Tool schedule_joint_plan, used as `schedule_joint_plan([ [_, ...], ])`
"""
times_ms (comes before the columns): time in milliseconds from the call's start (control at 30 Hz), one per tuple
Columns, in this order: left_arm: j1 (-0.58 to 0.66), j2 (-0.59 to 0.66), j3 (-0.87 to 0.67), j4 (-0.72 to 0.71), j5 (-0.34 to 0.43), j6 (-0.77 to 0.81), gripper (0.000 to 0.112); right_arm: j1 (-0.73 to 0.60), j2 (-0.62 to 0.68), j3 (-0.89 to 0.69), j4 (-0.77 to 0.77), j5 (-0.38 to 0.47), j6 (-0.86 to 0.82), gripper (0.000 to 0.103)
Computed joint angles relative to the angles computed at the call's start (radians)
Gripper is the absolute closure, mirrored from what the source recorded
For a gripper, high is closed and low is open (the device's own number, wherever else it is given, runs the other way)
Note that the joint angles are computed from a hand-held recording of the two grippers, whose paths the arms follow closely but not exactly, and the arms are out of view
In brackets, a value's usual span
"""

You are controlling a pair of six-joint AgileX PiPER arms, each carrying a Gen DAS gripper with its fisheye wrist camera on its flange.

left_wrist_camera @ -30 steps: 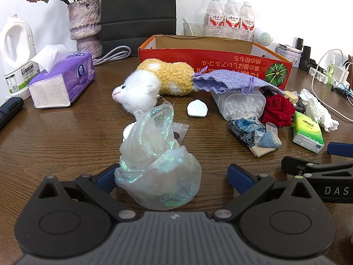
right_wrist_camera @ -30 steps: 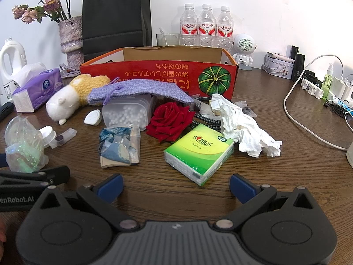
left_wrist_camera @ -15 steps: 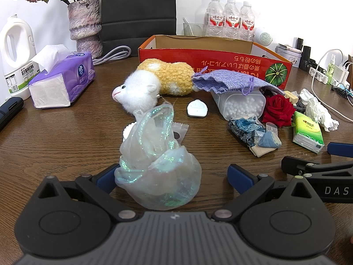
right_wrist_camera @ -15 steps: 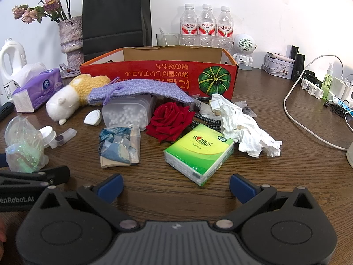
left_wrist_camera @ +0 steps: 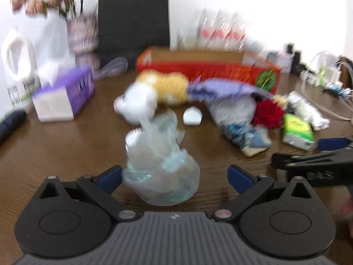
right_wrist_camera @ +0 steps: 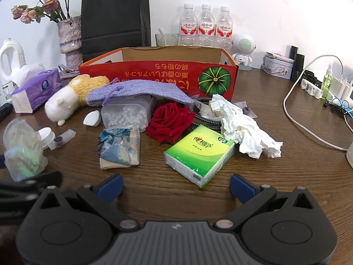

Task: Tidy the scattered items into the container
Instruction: 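Grasp the clear plastic bag with the left gripper while the right gripper grasps the small clear bag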

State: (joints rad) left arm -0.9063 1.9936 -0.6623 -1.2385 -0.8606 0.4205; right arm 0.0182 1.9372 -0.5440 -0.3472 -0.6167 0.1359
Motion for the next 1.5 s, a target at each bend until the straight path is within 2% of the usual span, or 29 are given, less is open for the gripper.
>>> schedule_joint_plan([
  [33, -0.022, -0.004, 0.032, 0.022, -0.049, -0.041, 0.009, -0.017, -0.010, 0.011, -0.045, -0.004, 0.023, 0.000],
  [67, -0.031, -0.018, 0.049, 0.022, -0.063, -0.054, 0.009, -0.033, -0.017, 0.025, -0.087, -0.025, 0.045, 0.000],
  [200, -0.001, -0.084, 0.137, 0.075, -0.052, -0.191, 0.009, -0.147, -0.005, 0.116, -0.297, -0.314, 0.092, 0.000],
  [267, 0.029, -0.117, 0.160, 0.114, -0.041, -0.210, 0.010, -0.144, -0.004, 0.111, -0.343, -0.348, 0.080, 0.000],
  [333, 0.070, -0.119, 0.161, 0.177, -0.031, -0.201, 0.013, -0.107, -0.008, 0.077, -0.361, -0.303, 0.083, 0.000],
  [400, 0.124, -0.119, 0.147, 0.247, 0.025, -0.209, 0.019, -0.081, -0.012, 0.036, -0.403, -0.258, 0.124, 0.001],
  [433, 0.149, -0.120, 0.141, 0.289, 0.055, -0.230, 0.034, -0.079, -0.013, 0.021, -0.433, -0.254, 0.149, 0.002],
  [467, 0.171, -0.119, 0.139, 0.332, 0.081, -0.257, 0.064, -0.081, -0.015, 0.008, -0.468, -0.256, 0.177, 0.006],
  [500, 0.189, -0.120, 0.133, 0.353, 0.110, -0.268, 0.070, -0.082, -0.018, -0.005, -0.501, -0.259, 0.209, 0.009],
  [533, 0.201, -0.124, 0.136, 0.365, 0.124, -0.286, 0.070, -0.077, -0.022, -0.023, -0.534, -0.257, 0.246, 0.010],
  [567, 0.211, -0.135, 0.153, 0.391, 0.121, -0.316, 0.074, -0.066, -0.026, -0.043, -0.563, -0.244, 0.283, 0.014],
  [667, 0.236, -0.196, 0.219, 0.417, 0.101, -0.360, 0.077, 0.007, -0.017, -0.114, -0.598, -0.162, 0.372, 0.030],
  [767, 0.250, -0.258, 0.269, 0.366, 0.074, -0.323, 0.077, 0.116, 0.018, -0.188, -0.591, -0.059, 0.426, 0.033],
  [833, 0.266, -0.281, 0.281, 0.340, 0.066, -0.300, 0.076, 0.196, 0.040, -0.234, -0.543, 0.018, 0.433, 0.039],
  [900, 0.283, -0.293, 0.283, 0.329, 0.068, -0.286, 0.076, 0.257, 0.060, -0.271, -0.472, 0.092, 0.414, 0.055],
  [967, 0.296, -0.303, 0.287, 0.342, 0.073, -0.289, 0.076, 0.308, 0.076, -0.285, -0.304, 0.150, 0.279, 0.067],
  [1067, 0.307, -0.300, 0.291, 0.389, 0.077, -0.314, 0.076, 0.318, 0.080, -0.278, -0.217, 0.162, 0.199, 0.069],
  [1233, 0.297, -0.276, 0.284, 0.415, 0.073, -0.344, 0.076, 0.336, 0.069, -0.282, -0.173, 0.204, 0.184, 0.066],
  [1333, 0.263, -0.279, 0.288, 0.381, 0.055, -0.335, 0.076, 0.358, 0.083, -0.280, -0.100, 0.180, 0.103, 0.069],
  [1400, 0.235, -0.285, 0.295, 0.346, 0.037, -0.324, 0.076, 0.377, 0.073, -0.259, -0.014, 0.168, -0.001, 0.076],
  [1433, 0.219, -0.291, 0.300, 0.327, 0.029, -0.320, 0.076, 0.379, 0.067, -0.251, -0.019, 0.165, -0.005, 0.089],
  [1500, 0.183, -0.299, 0.309, 0.287, 0.013, -0.315, 0.076, 0.387, 0.055, -0.226, 0.019, 0.155, -0.048, 0.093],
])
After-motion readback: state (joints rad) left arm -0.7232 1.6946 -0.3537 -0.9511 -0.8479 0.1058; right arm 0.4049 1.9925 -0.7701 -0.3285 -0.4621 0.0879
